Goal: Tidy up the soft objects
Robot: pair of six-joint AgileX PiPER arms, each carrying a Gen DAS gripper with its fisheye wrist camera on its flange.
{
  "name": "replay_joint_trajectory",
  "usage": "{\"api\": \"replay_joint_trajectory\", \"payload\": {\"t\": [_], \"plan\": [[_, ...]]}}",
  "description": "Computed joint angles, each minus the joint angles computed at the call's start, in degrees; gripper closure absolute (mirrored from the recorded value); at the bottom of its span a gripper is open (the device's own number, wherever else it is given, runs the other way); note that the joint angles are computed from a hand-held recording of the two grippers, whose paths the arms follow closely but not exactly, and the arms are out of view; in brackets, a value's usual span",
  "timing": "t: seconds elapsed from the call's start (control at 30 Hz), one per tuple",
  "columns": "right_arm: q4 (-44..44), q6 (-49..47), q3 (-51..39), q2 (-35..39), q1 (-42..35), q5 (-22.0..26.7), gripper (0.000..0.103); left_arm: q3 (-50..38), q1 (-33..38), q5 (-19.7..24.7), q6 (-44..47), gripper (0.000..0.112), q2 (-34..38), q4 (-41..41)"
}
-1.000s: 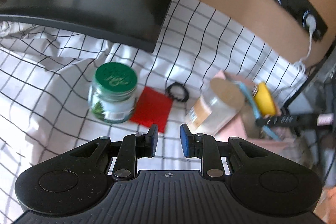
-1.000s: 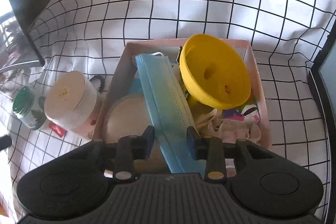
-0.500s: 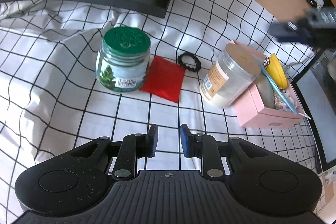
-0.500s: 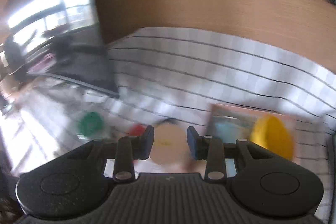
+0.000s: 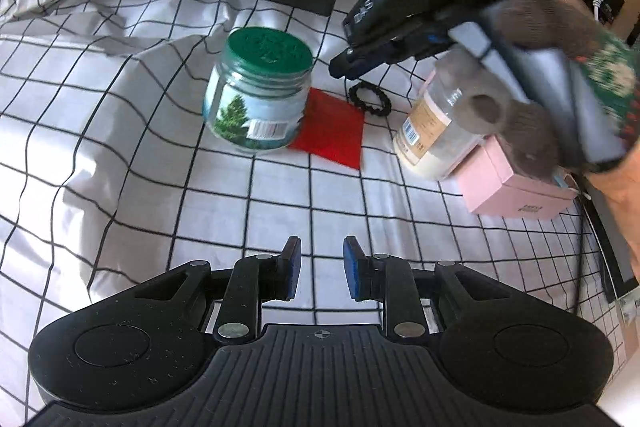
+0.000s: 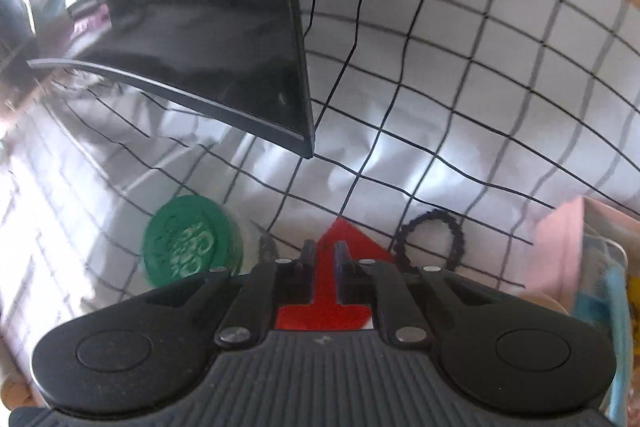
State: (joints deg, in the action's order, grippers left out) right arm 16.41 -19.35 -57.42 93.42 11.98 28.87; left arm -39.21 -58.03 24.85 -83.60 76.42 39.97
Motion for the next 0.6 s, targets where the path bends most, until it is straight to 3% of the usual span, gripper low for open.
{"api": "replay_joint_trajectory", "payload": {"t": [0.33,0.6], "plan": [[-5.57,4.66,-5.65,8.16,0.58,-1.35,0.094,3.22,2.25,-3.25,1.17,0.087,-1.6,-0.68],[-0.22,-1.3,-7.71,10.07,-0.97,3.53,0.094,3.43,2.74,-4.03,1.77,0.087,-1.08,-1.73]]}}
